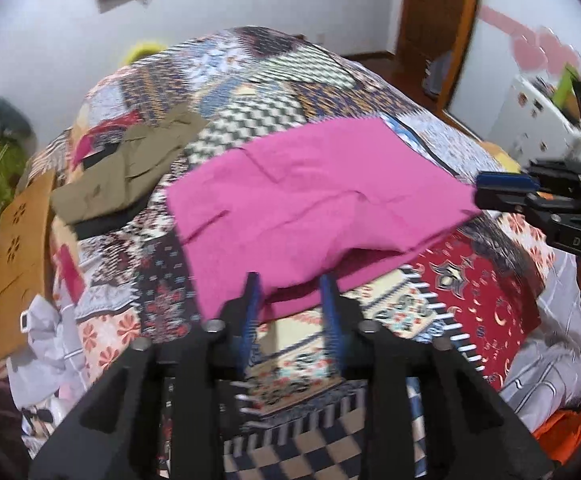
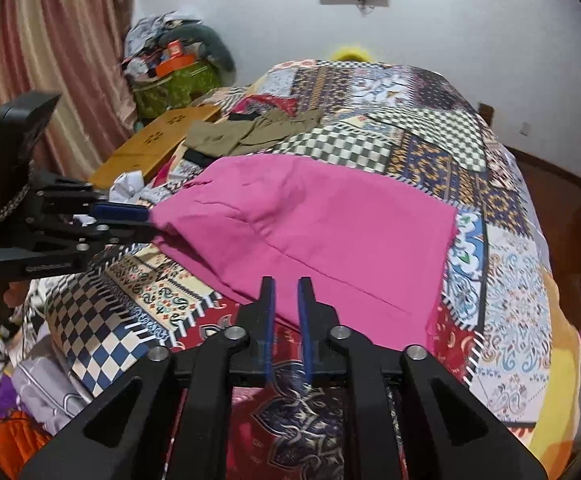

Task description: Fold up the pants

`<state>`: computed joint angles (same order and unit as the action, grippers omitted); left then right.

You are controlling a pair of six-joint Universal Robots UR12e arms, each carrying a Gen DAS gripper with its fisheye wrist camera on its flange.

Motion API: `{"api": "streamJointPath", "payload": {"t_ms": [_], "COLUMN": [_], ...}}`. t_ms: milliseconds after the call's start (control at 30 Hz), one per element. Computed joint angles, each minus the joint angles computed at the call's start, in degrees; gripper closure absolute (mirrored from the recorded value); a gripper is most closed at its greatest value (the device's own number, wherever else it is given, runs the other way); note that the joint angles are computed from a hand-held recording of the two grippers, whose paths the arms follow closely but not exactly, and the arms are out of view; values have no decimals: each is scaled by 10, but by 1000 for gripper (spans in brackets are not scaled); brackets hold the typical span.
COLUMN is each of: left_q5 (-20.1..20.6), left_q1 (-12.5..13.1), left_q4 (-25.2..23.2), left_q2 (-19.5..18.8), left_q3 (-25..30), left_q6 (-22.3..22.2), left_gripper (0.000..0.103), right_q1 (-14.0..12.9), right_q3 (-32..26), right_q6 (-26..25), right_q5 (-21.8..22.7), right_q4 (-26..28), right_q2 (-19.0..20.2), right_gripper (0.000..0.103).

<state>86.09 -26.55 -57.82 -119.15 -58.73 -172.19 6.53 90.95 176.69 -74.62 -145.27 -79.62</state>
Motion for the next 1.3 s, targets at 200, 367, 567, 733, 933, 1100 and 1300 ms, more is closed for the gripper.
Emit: {"api": "streamJointPath", "payload": {"t_ms": [200,367,567,733,933,1100,1300], "left_q5": [19,-27,-72,-88,-46,-30,-24], "left_q1": [13,28,35,34,33,35,32], "left_q4": [8,-34,-62,-39,-27,-13,-13], "left_q2": [-1,-14,-26,-22,-19,-9,-6], "left_q3": [0,15,20,10,9,-5,-13], "left_q6": [-62,-120,-152,-143,-136,-134,-129], "left_gripper": [40,40,40,72,101,101,101], "right_q1": [-13,-22,-41,-44,-34,-40,-41], "right_q3": [23,39,59,66,62,69,65], "right_q6": [83,127,194,208,195,198,172], "right_q5": [-18,-40,-18,0,-4,-4,-45], "right_q4": [-39,-47,-30,-32,-29,-57,-60], "right_q2": [-13,-22,-27,-25,-14,-17,-23], "right_gripper": [56,56,56,56,69,90,97]}}
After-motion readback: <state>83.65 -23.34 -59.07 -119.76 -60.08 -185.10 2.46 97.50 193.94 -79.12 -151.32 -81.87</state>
